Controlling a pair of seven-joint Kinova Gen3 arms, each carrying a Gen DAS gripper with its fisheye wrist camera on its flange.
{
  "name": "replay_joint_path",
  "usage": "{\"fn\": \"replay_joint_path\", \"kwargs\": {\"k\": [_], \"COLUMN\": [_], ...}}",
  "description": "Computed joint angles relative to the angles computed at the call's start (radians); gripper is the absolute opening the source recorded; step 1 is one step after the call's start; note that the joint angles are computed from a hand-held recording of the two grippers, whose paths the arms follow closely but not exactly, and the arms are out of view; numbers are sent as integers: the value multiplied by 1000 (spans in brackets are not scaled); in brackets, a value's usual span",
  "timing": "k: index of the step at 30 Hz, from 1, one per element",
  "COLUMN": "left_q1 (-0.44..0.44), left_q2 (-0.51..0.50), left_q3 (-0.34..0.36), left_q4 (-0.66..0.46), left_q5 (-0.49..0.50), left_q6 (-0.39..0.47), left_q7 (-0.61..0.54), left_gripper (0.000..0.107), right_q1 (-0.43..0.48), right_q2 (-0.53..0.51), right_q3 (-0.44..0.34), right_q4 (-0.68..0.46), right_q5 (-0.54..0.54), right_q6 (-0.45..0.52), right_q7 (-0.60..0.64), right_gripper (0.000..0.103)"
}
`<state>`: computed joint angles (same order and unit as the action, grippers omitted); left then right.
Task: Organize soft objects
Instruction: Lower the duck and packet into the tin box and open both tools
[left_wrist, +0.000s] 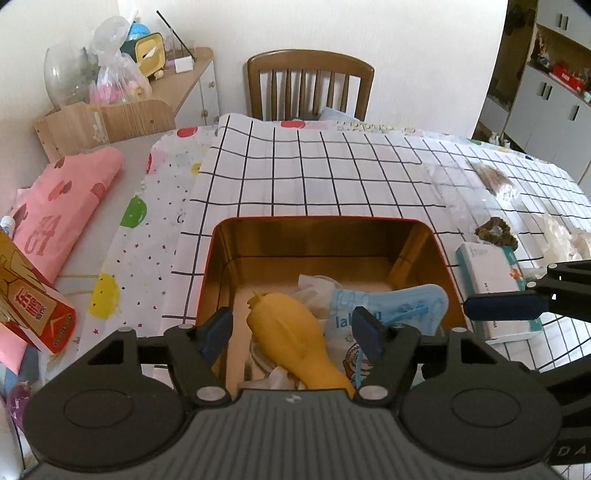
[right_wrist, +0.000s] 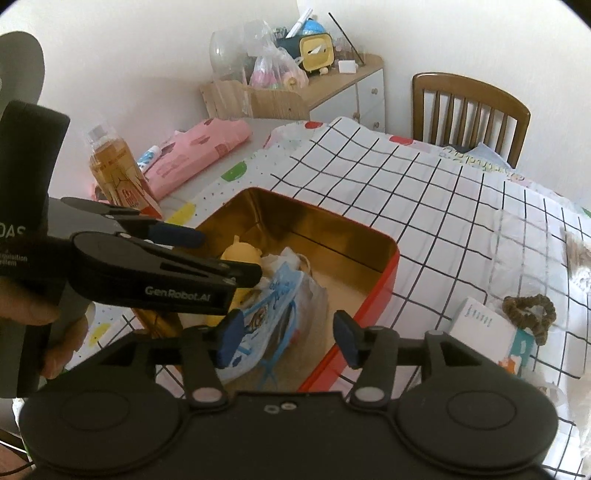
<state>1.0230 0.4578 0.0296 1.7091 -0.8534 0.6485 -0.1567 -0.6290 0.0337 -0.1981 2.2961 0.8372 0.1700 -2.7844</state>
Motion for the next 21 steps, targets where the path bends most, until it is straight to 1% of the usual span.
{"fn": "replay_joint_path", "kwargs": {"k": [1,3,7,12,14,18,21], "left_q1": [6,13,29,44,53,59,64], "left_q2": [-4,-13,-32,-57,-67,-87,-99], "left_q3": [-2,-2,7,29,38,69,94], "left_q4": [3,11,21,34,38,46,46], "left_q5": [-5,-16,-47,-91,-114,-149,-168], "left_q6": [1,2,17,41,57,85,111], "left_q7": [6,16,39,81,105,141,151], "left_gripper": [71,71,71,71,80,81,81], "right_q1": [-1,0,39,87,112,160,189], "right_q2": [-6,-23,-58,-103,-124,-177,-222], "right_q3": [0,-8,-58,-131,-166,-227,-263], "right_q4": [3,11,20,28,37,56,69], "right_q5": [6,54,82,62,79,73,39], "right_q6": [0,7,25,64,75,90,100], "right_q7": [-9,-65,-113,-129,-162,-195,-188], "right_gripper": [56,58,63,66,68,72,77]}}
